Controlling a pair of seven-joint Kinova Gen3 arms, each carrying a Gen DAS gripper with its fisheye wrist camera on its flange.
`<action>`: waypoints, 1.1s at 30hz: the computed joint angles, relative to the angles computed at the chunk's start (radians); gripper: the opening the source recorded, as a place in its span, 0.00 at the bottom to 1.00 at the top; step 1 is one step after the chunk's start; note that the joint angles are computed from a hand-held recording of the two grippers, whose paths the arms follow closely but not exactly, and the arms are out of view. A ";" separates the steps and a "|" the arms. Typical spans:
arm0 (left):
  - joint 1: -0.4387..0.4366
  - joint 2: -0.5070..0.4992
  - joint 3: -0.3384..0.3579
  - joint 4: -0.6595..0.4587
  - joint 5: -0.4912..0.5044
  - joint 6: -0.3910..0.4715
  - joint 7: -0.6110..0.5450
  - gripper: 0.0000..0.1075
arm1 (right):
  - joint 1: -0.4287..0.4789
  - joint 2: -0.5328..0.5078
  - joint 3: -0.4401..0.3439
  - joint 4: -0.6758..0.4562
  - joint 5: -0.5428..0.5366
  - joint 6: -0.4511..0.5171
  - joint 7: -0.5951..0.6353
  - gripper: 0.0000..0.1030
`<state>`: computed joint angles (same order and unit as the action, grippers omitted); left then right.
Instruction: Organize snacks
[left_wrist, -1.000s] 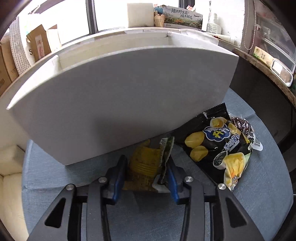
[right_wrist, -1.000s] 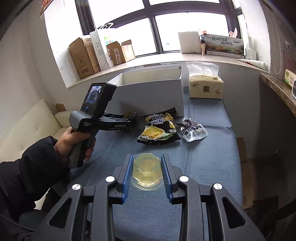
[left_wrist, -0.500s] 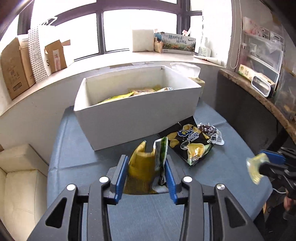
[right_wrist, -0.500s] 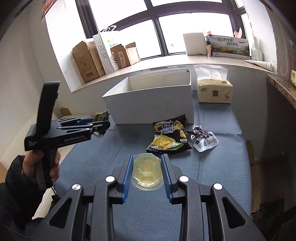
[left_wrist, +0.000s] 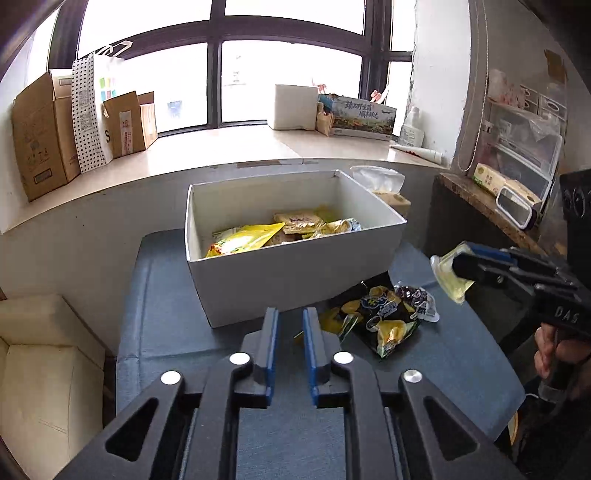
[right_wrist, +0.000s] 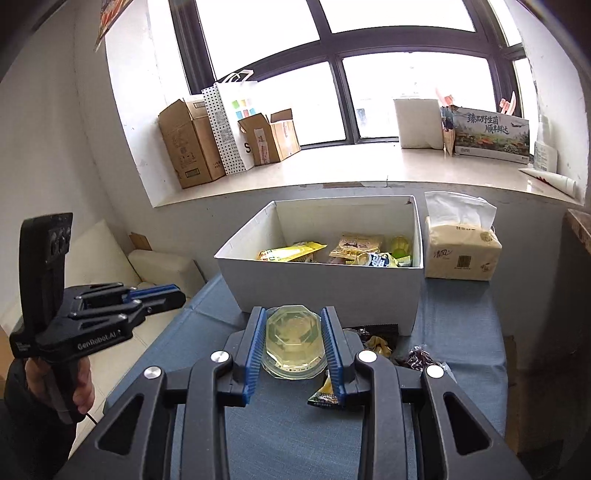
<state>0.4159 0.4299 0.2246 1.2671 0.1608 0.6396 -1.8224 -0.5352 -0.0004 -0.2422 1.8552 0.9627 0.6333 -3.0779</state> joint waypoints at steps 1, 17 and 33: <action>-0.009 0.017 0.014 -0.012 0.007 0.021 -0.015 0.62 | -0.003 0.001 -0.003 0.002 0.008 0.007 -0.008 0.32; 0.211 0.309 -0.086 -0.286 -0.184 0.133 0.042 0.96 | -0.028 -0.134 -0.140 0.136 0.080 0.174 -0.244 0.32; 0.148 0.275 -0.041 -0.239 -0.107 0.122 -0.056 0.44 | 0.023 -0.161 -0.179 0.211 0.072 0.128 -0.346 0.32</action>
<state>0.5643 0.7052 0.1837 1.0281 0.0535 0.7615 -1.8786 -0.5119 -0.1617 -0.4211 2.0663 1.0352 0.7614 -3.4243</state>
